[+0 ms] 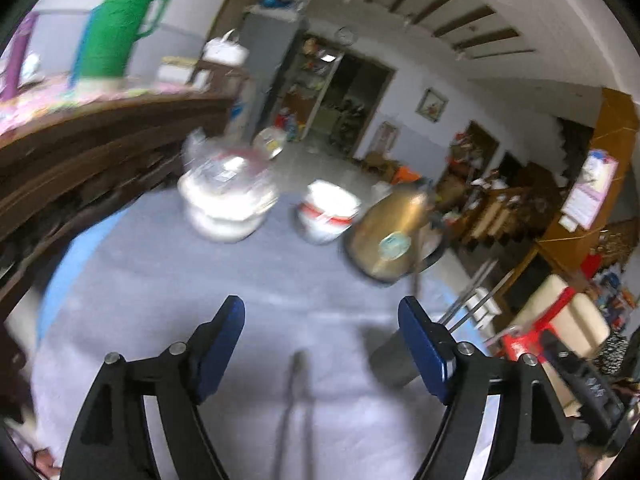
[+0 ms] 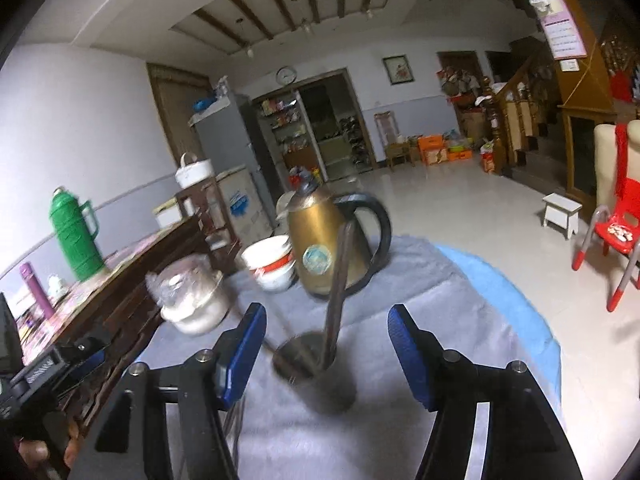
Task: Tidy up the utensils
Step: 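Move both grippers back over the last chopsticks on the cloth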
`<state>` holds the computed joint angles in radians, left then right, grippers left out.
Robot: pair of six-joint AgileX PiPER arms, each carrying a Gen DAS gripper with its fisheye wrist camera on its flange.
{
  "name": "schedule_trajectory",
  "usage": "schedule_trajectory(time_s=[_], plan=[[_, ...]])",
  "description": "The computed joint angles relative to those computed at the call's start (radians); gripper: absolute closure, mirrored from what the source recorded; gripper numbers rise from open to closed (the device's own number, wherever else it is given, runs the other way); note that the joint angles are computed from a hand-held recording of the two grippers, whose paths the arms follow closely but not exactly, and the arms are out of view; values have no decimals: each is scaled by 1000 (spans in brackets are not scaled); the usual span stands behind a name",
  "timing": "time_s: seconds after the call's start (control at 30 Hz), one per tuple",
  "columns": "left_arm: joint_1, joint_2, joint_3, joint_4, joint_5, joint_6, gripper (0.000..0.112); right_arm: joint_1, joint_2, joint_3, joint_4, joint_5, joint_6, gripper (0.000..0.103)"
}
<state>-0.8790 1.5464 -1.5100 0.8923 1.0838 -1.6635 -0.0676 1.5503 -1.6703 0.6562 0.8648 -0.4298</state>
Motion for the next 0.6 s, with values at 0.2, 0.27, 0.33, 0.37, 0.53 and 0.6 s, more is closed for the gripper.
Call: schedule_trajectory(time_s=[0.2,0.27,0.33,0.37,0.53,0.6], plan=[[-7,-104,268,-160,-20,-69,33,88,-47,186,-47,83,2,35],[-18,-111,308,-191,-26,-77,33,101,-38,228,-38,117,5,35],[-28,-117,336,-215,-22,-74,33,118,-24,256,-35,131,17,35],[-32,-123,356,-224,-29,-76,33,131,-16,265,-45,138,27,35],[-17,-98,352,-279,-53,-36,33,179,11,285,-68,144,34,37],[-1,-76,336,-303,-58,4,33,195,13,287,-79,140,40,37]])
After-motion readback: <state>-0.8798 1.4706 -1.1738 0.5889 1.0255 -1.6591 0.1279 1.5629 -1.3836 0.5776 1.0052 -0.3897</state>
